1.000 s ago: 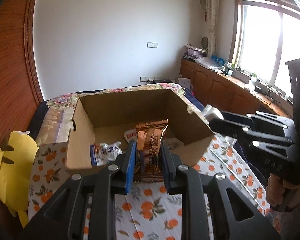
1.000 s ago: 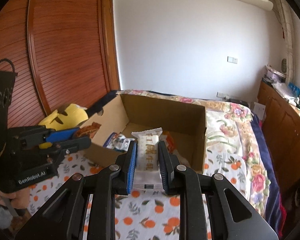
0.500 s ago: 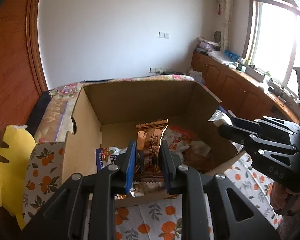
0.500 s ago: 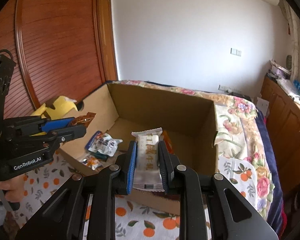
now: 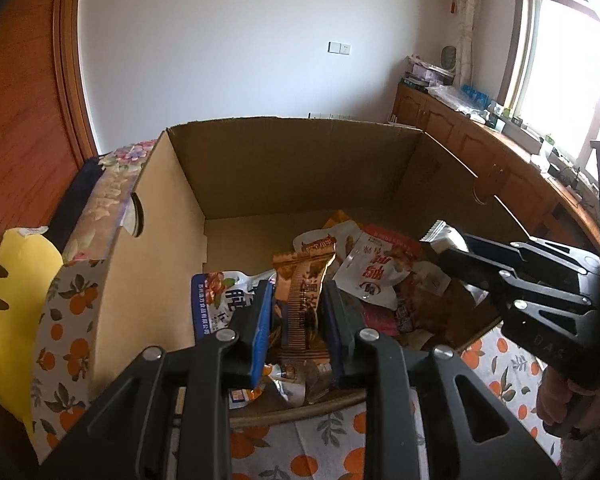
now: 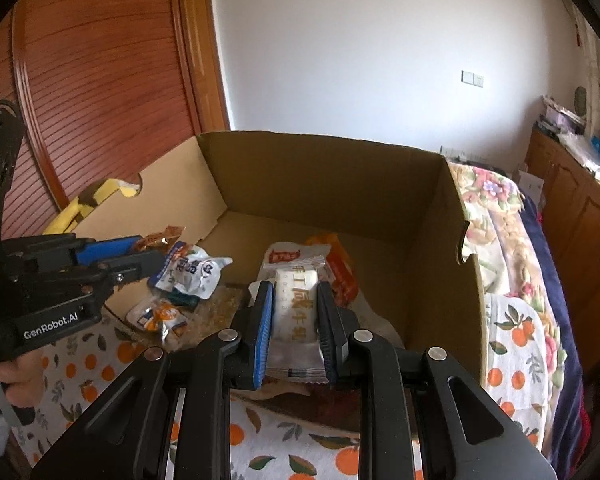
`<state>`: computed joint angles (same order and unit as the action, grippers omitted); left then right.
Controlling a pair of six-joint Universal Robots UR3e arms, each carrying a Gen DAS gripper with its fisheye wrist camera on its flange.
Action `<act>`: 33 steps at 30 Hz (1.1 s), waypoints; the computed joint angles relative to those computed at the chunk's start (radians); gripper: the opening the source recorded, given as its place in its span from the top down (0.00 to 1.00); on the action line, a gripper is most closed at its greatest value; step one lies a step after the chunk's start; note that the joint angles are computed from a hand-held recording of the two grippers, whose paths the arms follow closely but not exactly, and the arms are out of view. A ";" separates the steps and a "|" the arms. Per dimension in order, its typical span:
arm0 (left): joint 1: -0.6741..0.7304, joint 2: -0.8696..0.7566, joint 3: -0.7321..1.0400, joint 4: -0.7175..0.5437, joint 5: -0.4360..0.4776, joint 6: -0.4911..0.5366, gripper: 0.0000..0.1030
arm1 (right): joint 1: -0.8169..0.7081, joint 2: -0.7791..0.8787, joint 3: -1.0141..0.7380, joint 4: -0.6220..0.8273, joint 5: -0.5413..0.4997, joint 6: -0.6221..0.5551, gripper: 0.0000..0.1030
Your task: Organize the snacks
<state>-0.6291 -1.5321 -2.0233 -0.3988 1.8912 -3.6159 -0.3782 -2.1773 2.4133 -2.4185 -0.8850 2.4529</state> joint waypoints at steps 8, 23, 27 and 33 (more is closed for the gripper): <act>0.027 -0.002 -0.007 -0.001 -0.013 0.008 0.75 | 0.053 0.176 -0.062 -0.059 -0.009 0.069 0.81; -0.074 0.098 0.082 -0.192 0.109 -0.020 0.74 | 0.117 0.143 -0.066 -0.122 -0.116 0.154 0.59; -0.149 0.123 0.136 -0.280 0.189 -0.048 0.74 | 0.048 -0.054 -0.091 0.088 -0.065 0.102 0.58; -0.281 0.144 0.238 -0.415 0.313 -0.137 0.74 | -0.201 -0.405 -0.215 0.671 0.103 -0.134 0.58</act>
